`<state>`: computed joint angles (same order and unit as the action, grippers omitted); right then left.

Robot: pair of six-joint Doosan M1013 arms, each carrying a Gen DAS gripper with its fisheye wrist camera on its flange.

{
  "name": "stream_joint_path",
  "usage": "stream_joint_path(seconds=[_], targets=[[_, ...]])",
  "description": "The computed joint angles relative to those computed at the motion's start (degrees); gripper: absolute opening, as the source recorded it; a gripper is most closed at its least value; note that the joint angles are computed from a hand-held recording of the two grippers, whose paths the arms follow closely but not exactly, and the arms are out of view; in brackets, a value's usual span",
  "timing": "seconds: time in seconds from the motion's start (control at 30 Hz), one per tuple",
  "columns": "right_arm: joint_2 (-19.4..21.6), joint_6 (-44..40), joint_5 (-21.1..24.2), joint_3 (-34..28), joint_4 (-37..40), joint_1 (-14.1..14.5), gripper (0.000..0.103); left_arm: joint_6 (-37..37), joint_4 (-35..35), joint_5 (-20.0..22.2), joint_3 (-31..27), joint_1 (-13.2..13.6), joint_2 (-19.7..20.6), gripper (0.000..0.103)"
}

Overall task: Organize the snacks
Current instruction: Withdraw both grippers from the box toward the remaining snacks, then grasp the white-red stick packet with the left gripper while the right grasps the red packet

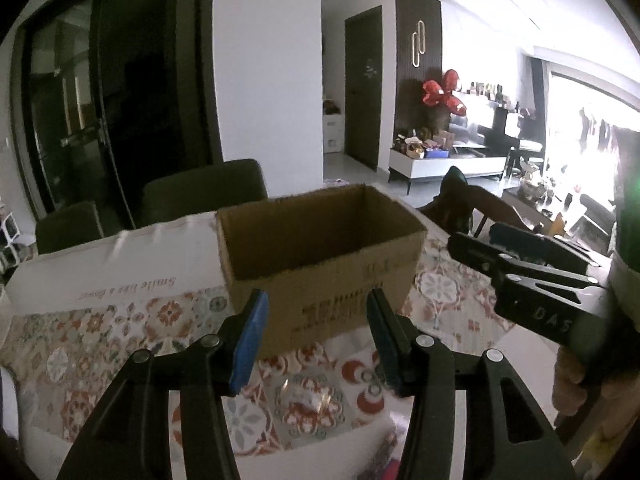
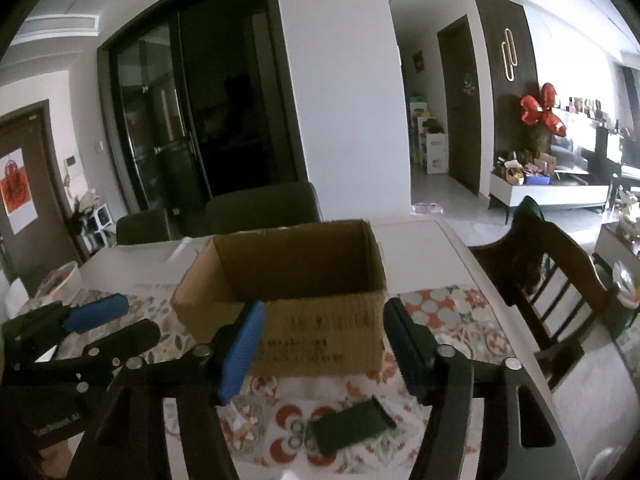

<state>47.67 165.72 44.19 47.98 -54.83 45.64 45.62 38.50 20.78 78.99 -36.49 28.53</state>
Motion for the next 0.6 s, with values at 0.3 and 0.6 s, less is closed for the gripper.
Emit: stream_joint_path(seconds=[0.3, 0.6], targets=[[-1.73, -2.32, 0.27, 4.69, -1.21, 2.76, 0.063, -7.34, 6.49, 0.3, 8.15, -1.32, -3.55, 0.05], [-1.94, -9.47, -1.89, 7.39, 8.12, 3.99, 0.063, -7.46, 6.79, 0.87, 12.87, -2.12, -5.1, 0.05]])
